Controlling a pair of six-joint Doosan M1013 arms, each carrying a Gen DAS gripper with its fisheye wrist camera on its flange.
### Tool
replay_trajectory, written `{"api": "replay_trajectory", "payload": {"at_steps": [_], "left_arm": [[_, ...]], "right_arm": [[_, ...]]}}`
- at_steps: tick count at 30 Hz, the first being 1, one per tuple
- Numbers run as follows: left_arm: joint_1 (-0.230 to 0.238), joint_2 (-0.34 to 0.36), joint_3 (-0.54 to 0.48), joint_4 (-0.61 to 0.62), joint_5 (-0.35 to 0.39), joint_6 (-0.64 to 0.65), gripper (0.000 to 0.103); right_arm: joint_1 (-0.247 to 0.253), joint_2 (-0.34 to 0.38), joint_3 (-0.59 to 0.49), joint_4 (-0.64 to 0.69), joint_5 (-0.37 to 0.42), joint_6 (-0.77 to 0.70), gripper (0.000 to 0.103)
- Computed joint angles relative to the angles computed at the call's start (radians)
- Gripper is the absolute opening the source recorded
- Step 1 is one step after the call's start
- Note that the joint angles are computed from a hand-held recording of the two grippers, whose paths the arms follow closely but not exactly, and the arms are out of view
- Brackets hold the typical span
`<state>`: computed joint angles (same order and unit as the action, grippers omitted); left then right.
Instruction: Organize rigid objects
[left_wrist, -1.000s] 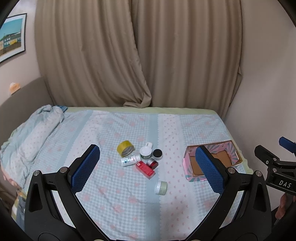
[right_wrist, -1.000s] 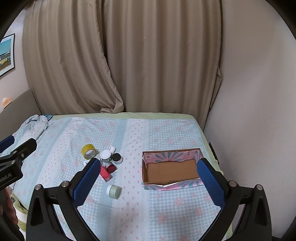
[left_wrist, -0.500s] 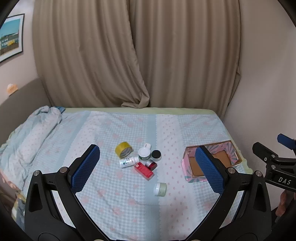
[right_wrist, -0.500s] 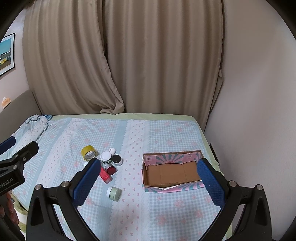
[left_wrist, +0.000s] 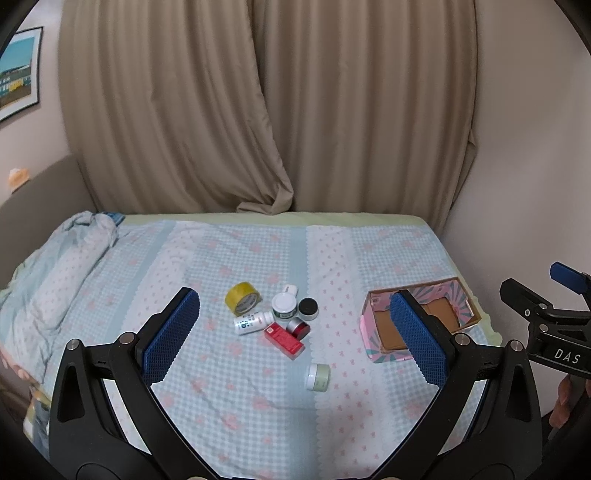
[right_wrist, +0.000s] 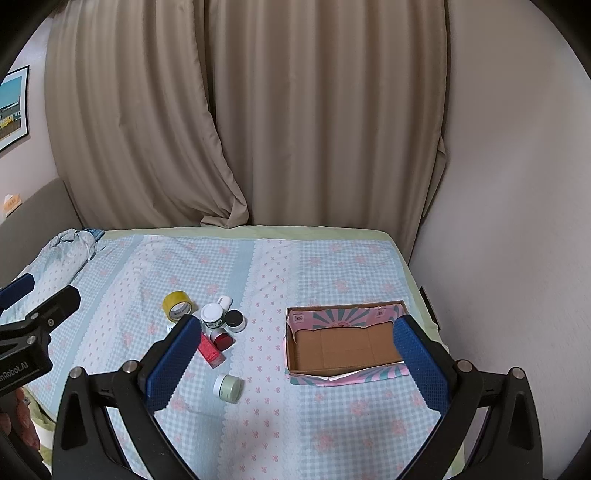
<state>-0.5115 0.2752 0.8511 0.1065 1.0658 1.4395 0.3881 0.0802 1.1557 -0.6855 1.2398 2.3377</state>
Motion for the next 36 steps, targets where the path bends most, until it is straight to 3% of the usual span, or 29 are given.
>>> {"api": "replay_trajectory", "payload": {"at_steps": [28,36], "left_arm": [[0.014,-0.01,0.024,-0.012,-0.026,0.005,0.102],[0.025,-0.004,0.011,-0.019,0.001,0.003,0.102]], "right_arm": [[0.008,0.01,-0.005,-0.011,-0.001,0.017,0.103],[0.003,0.015,-0.013,0.004,-0.001,0.006,0.103]]}}
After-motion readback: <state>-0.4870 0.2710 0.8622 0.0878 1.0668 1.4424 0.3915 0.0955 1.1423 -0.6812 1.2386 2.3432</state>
